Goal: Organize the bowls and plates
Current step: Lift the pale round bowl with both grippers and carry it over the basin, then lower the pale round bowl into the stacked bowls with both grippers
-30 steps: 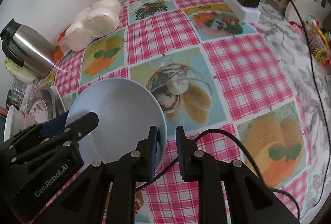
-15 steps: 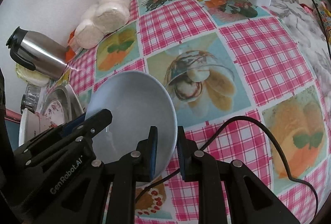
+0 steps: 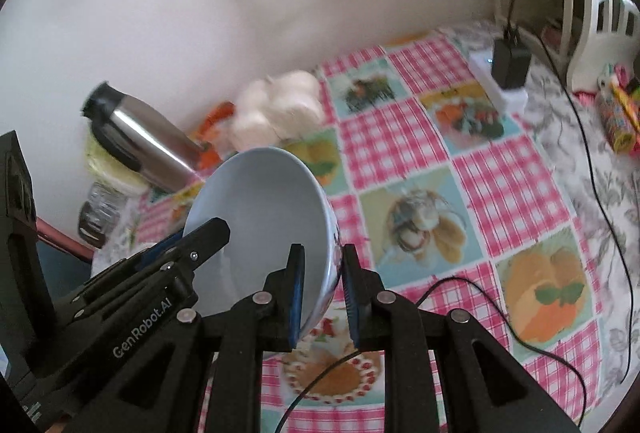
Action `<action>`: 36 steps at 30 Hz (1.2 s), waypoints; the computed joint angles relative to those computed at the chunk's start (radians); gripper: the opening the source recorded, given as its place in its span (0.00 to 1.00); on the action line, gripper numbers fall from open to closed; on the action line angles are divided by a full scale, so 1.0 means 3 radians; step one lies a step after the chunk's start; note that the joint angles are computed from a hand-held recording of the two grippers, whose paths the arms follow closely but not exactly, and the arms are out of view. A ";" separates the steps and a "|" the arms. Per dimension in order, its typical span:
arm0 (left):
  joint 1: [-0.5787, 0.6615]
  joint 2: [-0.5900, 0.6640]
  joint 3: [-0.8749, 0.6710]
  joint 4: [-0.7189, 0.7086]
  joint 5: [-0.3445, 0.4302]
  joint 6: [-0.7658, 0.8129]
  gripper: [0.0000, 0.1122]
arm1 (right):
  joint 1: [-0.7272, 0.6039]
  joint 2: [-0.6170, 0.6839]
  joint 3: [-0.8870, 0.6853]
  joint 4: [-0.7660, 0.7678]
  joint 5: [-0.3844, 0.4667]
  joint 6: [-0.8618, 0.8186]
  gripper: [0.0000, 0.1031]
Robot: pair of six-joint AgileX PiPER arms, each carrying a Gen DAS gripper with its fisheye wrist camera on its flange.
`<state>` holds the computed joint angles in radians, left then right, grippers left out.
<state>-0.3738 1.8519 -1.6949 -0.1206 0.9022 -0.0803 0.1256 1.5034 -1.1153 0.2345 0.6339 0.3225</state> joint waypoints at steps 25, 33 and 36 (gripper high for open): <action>0.1290 -0.0418 0.0427 -0.0765 0.0201 0.0693 0.22 | 0.1043 0.0542 -0.0784 -0.0487 0.0069 0.0721 0.20; 0.1491 -0.0325 0.0413 -0.0867 0.0266 0.0793 0.22 | 0.1218 0.0800 -0.1063 -0.0575 0.0165 0.0805 0.20; 0.1504 -0.0265 0.0391 -0.0871 0.0293 0.0793 0.22 | 0.1250 0.0880 -0.1135 -0.0621 0.0225 0.0840 0.20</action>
<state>0.0773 1.7725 -1.5775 -0.3817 0.9901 0.1576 0.5006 1.7675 -1.4559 0.0482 0.7014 0.5745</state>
